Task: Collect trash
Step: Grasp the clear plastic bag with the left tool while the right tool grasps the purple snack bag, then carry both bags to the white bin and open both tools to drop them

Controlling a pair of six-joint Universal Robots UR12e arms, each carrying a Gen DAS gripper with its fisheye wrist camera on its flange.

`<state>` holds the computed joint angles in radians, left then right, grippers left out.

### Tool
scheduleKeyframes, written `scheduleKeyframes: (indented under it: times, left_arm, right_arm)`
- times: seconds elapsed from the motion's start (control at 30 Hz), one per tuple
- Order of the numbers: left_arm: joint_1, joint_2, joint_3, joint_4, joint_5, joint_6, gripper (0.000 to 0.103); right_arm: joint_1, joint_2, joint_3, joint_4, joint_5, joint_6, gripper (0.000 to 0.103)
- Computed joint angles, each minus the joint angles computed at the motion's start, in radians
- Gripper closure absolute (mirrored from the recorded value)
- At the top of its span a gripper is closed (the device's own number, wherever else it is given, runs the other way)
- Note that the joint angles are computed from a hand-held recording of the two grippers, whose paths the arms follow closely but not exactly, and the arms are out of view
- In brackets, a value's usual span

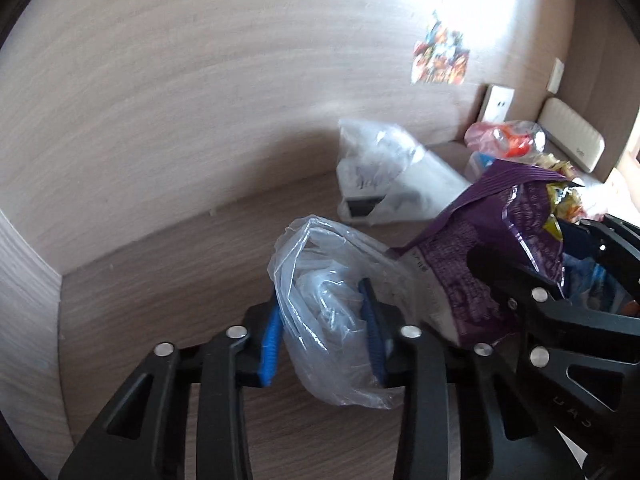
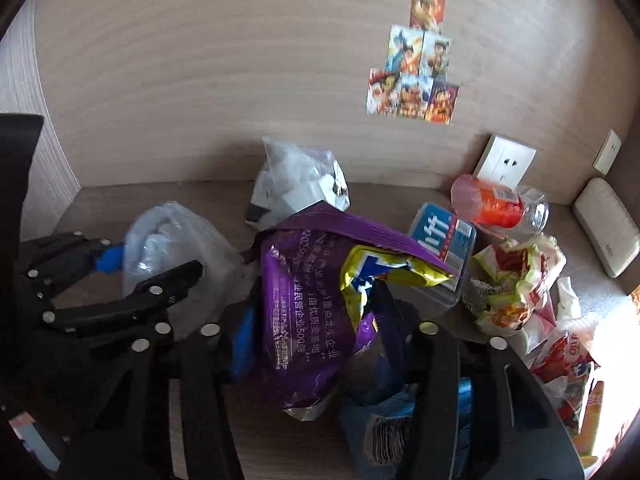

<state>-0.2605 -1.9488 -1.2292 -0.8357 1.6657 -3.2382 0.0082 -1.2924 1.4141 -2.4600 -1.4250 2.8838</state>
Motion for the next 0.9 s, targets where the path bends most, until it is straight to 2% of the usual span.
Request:
scheduleKeyframes:
  times: [0.2, 0.33, 0.43, 0.57, 0.73, 0.83, 0.9]
  left_arm:
    - [-0.002, 0.032, 0.01, 0.105, 0.036, 0.007, 0.071]
    - [-0.012, 0.05, 0.022, 0.18, 0.005, 0.029, 0.071]
    - [-0.027, 0.064, 0.026, 0.212, -0.068, 0.049, 0.071]
    - [-0.066, 0.067, 0.03, 0.231, -0.2, 0.094, 0.071]
    - [-0.157, 0.026, 0.075, 0.184, -0.31, 0.201, 0.071]
    - [-0.206, 0.013, 0.082, 0.145, -0.357, 0.243, 0.071]
    - [-0.254, 0.006, 0.074, 0.115, -0.367, 0.277, 0.071]
  right_arm:
    - [-0.03, -0.042, 0.006, -0.174, 0.032, 0.101, 0.056]
    - [-0.059, -0.093, 0.025, -0.289, -0.016, 0.163, 0.055]
    - [-0.086, -0.152, 0.072, -0.332, -0.093, 0.208, 0.055]
    - [-0.131, -0.243, 0.155, -0.317, -0.22, 0.262, 0.055]
    - [-0.214, -0.36, 0.277, -0.248, -0.329, 0.303, 0.055]
    - [-0.28, -0.421, 0.343, -0.193, -0.346, 0.331, 0.055]
    - [-0.328, -0.458, 0.386, -0.167, -0.336, 0.351, 0.054]
